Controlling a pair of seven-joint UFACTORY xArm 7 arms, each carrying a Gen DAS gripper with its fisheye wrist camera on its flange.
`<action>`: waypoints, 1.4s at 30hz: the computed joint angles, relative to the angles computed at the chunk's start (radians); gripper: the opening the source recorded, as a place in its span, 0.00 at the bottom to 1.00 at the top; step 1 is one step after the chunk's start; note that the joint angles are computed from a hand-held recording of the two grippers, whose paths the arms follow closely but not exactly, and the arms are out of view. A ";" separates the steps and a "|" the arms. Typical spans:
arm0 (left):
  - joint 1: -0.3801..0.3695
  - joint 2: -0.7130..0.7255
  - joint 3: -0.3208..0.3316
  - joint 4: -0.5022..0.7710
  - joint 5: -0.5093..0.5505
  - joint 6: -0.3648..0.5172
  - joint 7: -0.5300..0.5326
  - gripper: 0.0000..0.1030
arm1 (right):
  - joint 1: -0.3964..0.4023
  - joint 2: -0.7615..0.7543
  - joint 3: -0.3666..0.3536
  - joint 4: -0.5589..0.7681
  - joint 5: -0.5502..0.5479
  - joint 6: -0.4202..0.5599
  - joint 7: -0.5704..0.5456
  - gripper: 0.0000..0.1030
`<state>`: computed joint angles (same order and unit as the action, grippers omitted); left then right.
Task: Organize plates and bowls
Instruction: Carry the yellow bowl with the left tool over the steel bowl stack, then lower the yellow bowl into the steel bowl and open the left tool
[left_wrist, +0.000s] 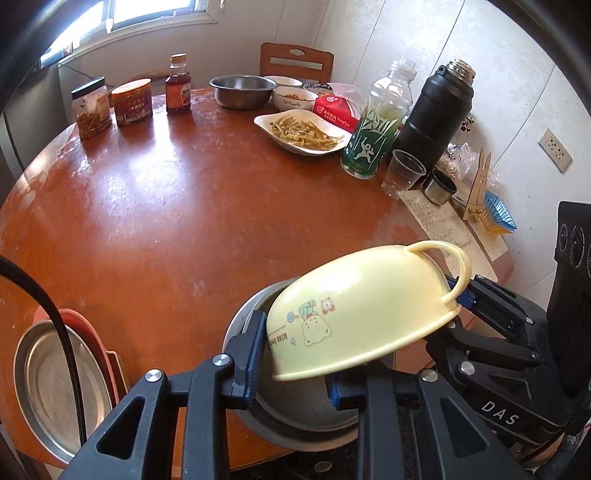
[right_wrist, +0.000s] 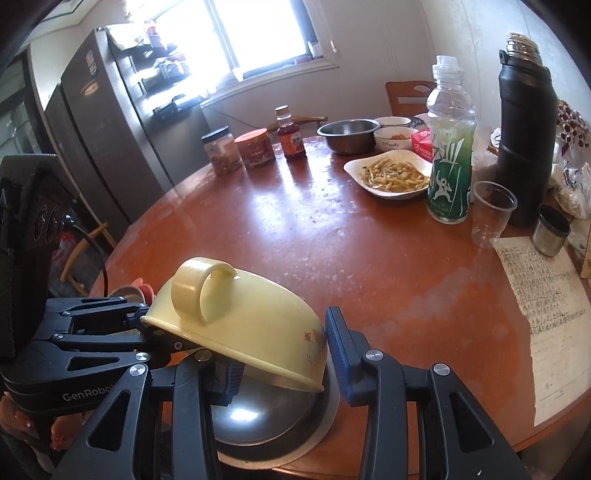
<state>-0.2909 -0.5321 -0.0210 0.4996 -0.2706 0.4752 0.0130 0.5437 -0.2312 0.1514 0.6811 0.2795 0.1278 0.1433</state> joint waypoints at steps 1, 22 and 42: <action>0.002 -0.003 0.000 -0.005 0.001 0.007 -0.005 0.27 | 0.007 0.004 -0.004 0.002 0.005 0.006 -0.007 0.40; 0.022 0.019 -0.044 -0.020 0.065 0.044 -0.033 0.27 | -0.032 0.051 0.036 0.023 -0.013 0.079 -0.014 0.43; 0.017 -0.069 -0.014 -0.055 0.067 0.067 -0.034 0.48 | -0.029 0.048 0.029 0.027 0.021 0.086 -0.031 0.61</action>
